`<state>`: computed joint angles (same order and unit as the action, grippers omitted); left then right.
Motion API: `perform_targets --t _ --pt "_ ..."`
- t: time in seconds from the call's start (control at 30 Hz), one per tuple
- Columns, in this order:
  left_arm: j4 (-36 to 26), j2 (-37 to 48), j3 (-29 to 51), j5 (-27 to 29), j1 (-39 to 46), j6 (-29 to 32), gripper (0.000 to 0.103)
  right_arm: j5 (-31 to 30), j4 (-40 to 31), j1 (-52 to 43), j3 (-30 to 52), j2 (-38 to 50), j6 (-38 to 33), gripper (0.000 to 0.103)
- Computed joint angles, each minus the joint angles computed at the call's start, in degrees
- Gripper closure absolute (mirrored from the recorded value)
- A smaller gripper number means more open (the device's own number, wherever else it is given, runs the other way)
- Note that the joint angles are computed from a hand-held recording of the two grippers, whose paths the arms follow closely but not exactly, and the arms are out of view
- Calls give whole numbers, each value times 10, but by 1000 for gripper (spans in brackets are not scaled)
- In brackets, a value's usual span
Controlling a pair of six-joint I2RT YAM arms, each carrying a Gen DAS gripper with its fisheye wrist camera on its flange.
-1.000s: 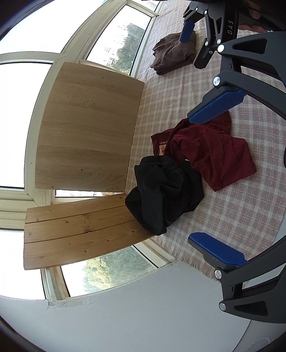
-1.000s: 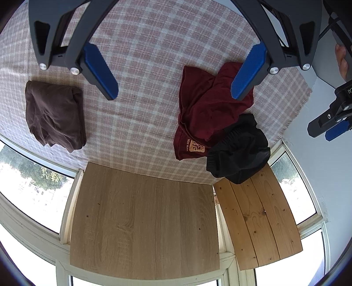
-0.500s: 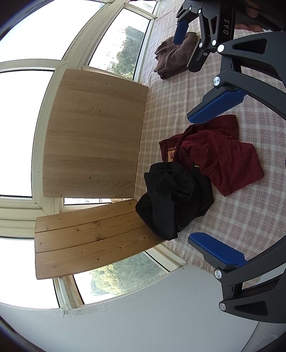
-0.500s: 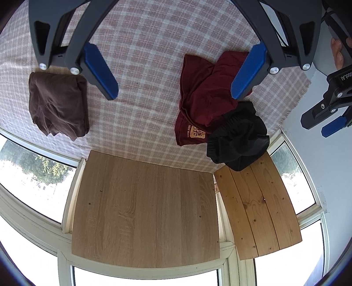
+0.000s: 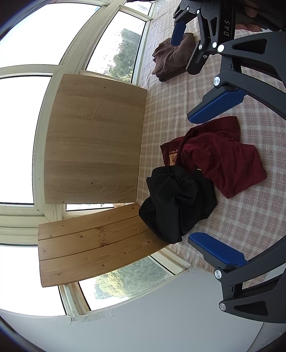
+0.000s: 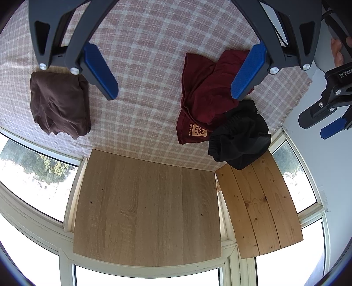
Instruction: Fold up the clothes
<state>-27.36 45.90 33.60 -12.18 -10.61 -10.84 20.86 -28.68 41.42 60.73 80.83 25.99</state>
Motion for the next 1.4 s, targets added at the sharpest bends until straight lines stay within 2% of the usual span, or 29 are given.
perform_targets --t 0.63,1.1,1.4 --pt "61 53 15 -12 20 27 3 -6 28 -26 50 47 -59 0" --pt "113 122 26 12 63 48 3 -25 41 -50 111 120 -91 0" --pt "146 188 39 32 93 55 3 -59 42 -73 159 183 -101 0"
